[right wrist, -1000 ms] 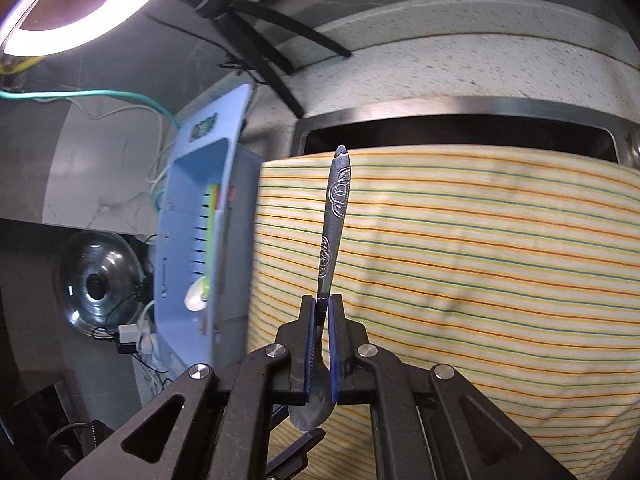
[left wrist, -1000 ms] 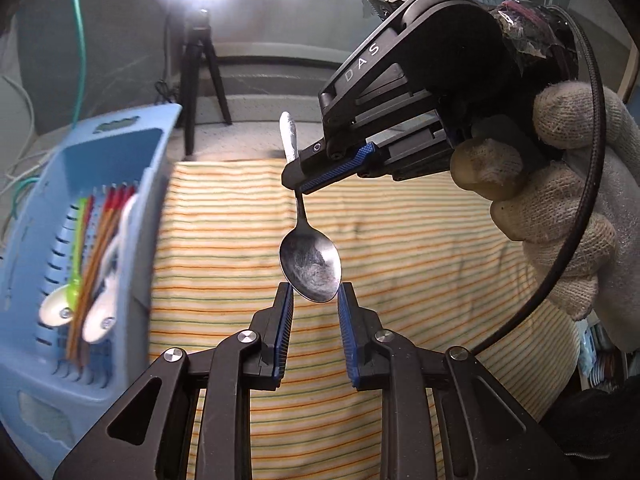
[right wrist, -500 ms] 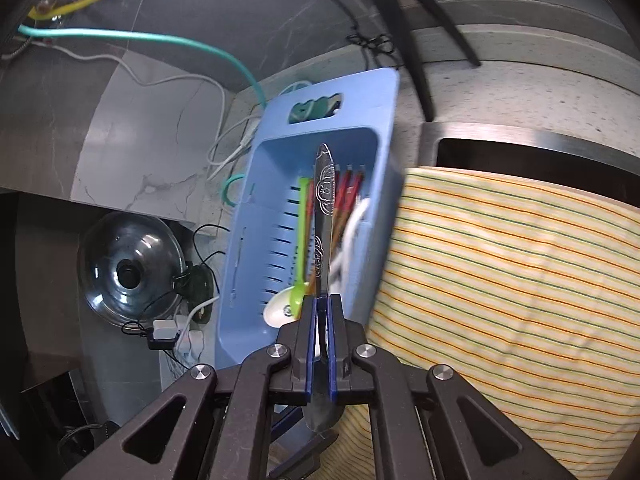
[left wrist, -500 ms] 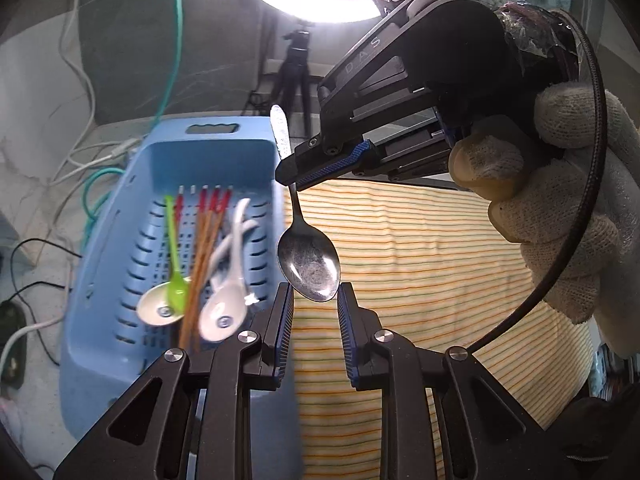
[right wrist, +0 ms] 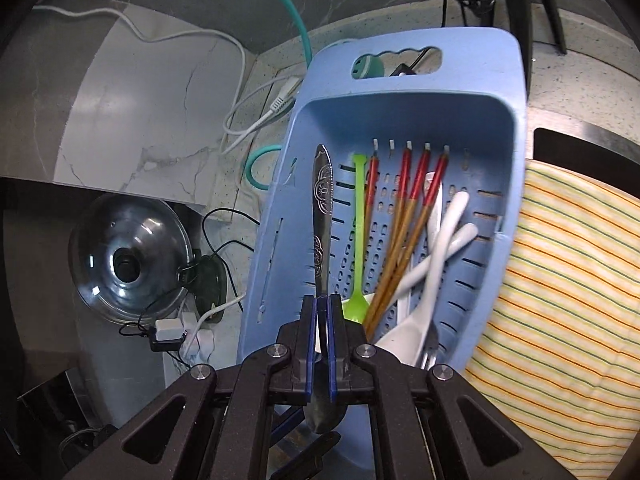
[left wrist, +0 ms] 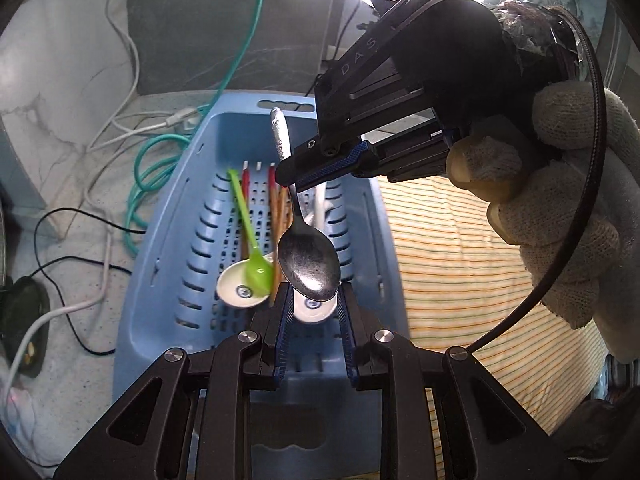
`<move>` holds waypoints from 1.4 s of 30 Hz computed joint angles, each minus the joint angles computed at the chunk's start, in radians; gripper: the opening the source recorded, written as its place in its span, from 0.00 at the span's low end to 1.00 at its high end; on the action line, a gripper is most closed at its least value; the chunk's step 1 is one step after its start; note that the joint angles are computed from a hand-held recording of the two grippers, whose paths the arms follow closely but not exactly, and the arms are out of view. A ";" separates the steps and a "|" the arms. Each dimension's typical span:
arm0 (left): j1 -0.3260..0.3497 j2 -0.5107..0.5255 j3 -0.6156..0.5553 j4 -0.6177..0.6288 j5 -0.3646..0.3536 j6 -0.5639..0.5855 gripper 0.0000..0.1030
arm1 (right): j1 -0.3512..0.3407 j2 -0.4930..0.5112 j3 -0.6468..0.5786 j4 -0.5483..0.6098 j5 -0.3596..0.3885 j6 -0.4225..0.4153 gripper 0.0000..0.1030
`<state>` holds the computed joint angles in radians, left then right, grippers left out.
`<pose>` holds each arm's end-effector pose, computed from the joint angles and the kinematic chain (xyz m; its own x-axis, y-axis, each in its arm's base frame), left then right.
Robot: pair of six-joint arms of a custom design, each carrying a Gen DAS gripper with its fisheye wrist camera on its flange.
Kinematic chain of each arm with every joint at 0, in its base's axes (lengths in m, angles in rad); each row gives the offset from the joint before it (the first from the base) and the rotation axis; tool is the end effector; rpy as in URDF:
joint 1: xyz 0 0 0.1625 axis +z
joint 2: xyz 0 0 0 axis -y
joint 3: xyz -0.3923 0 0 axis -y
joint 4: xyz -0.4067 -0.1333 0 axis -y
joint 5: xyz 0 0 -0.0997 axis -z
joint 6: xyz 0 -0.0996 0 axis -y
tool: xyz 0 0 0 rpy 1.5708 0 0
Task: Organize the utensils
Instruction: 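Carry the metal spoon with the right gripper over the basket, then open the right gripper to drop the metal spoon into the basket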
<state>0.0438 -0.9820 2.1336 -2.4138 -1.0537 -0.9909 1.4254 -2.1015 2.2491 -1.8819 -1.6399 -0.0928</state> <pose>-0.4437 -0.2022 0.0045 -0.7349 0.4445 -0.5122 0.6152 0.7548 -0.2276 0.0790 -0.3332 0.3592 -0.9945 0.0645 0.0829 0.0510 0.9865 -0.1558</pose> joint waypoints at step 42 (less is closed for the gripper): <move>-0.020 -0.046 -0.049 0.258 0.056 -0.202 0.38 | 0.178 -0.008 0.053 -0.181 -0.258 -0.217 0.48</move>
